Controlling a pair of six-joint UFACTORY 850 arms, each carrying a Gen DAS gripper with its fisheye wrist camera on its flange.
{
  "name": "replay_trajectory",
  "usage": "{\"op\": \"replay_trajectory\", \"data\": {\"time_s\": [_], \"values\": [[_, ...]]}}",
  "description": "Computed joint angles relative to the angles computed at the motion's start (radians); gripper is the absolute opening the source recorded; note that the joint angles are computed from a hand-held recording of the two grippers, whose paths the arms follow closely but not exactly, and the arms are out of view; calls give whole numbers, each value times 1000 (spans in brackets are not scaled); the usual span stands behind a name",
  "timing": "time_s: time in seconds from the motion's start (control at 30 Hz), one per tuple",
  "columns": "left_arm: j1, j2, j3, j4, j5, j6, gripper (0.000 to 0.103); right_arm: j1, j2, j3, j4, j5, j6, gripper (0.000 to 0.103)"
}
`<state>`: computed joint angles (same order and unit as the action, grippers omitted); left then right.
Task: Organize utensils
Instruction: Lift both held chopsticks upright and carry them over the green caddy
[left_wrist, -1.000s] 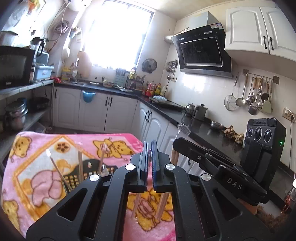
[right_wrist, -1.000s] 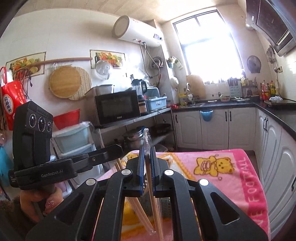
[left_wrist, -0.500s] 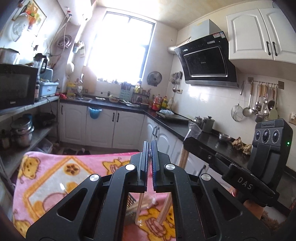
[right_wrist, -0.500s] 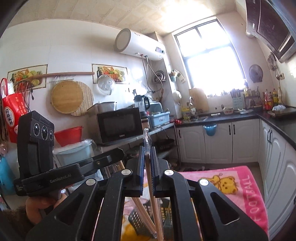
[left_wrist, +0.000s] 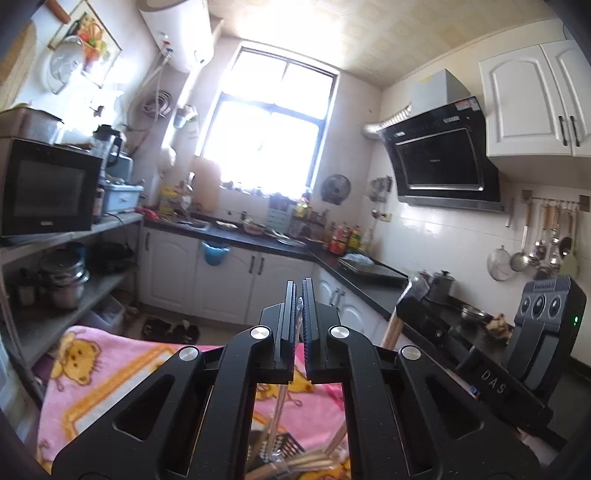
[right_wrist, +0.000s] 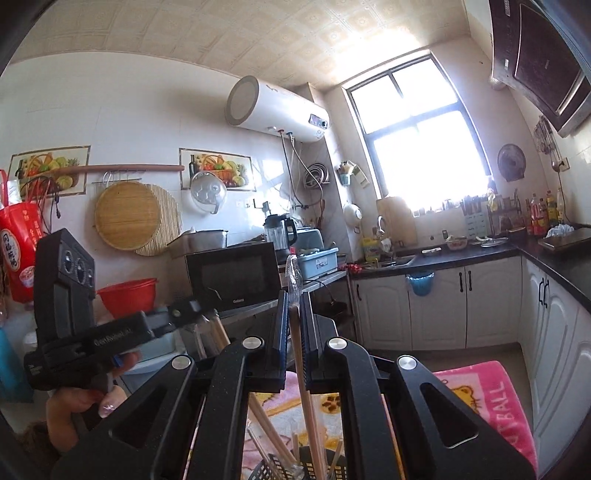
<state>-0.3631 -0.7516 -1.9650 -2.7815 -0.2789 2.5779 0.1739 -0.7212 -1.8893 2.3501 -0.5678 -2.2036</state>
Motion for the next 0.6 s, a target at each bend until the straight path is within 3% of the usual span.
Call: {"op": "replay_trajectory", "data": {"time_s": [0.23,0.6], "values": [[10,-64,-78,65,43,-83,1,9,-83,-73,-6,26,22,6],[18,-169,-188,429,99,-455,1,25,-174,-155,-5,83,15,7]]}}
